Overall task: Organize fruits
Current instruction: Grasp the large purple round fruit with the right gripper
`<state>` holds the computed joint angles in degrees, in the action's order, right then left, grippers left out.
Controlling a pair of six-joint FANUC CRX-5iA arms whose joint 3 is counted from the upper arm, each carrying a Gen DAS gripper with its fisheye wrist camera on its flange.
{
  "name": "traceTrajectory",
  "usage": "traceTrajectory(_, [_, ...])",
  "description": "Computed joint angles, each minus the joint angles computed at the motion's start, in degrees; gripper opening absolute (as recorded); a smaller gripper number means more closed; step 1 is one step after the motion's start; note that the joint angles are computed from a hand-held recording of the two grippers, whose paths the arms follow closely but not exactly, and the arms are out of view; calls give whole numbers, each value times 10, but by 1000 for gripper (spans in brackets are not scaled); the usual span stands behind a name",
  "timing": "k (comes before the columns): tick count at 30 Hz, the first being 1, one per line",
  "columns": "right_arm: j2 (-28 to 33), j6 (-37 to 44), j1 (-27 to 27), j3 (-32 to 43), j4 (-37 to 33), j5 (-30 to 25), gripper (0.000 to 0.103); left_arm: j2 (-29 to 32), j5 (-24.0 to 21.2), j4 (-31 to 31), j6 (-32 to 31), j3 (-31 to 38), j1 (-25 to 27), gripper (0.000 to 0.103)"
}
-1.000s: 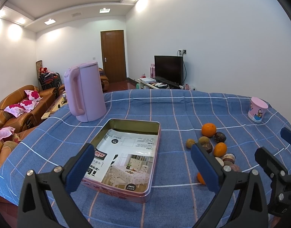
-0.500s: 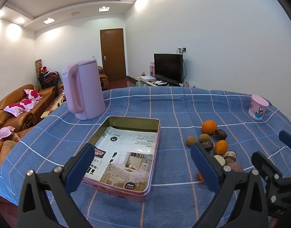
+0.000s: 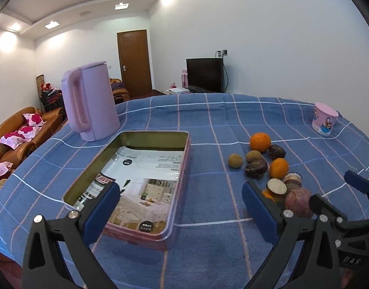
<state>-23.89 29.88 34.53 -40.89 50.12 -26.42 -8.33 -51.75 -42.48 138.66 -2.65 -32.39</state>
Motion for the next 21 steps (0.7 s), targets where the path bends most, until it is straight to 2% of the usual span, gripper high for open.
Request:
traceTrajectory(3, [9,34,8,10,-37,0,100,2,2,7,0,-1,5,103])
traceTrajectory(6, [19,66,17,23,-67,-10,90,1,5,12,2,-4,10,103])
traceTrajectory(9, [33,102,21,40,-109,-21,86,1,11,12,-1,-6,11,103])
traceTrajectory(13, [55,202,22,88,-218,-54,80,3,25,26,-20,-10,14,103])
traceTrajectory(15, [64,259,16,113,-281,-68,62,4,28,32,-26,-10,13,103])
traceTrajectory(17, [62,280,15,114,-297,-65,56,6,29,31,-27,-9,10,103])
traceTrajectory(18, [60,285,16,111,-299,-57,50,6,31,34,-30,-9,11,103])
traceTrajectory(21, [46,228,13,84,-253,-33,48,8,34,34,-32,-9,7,103])
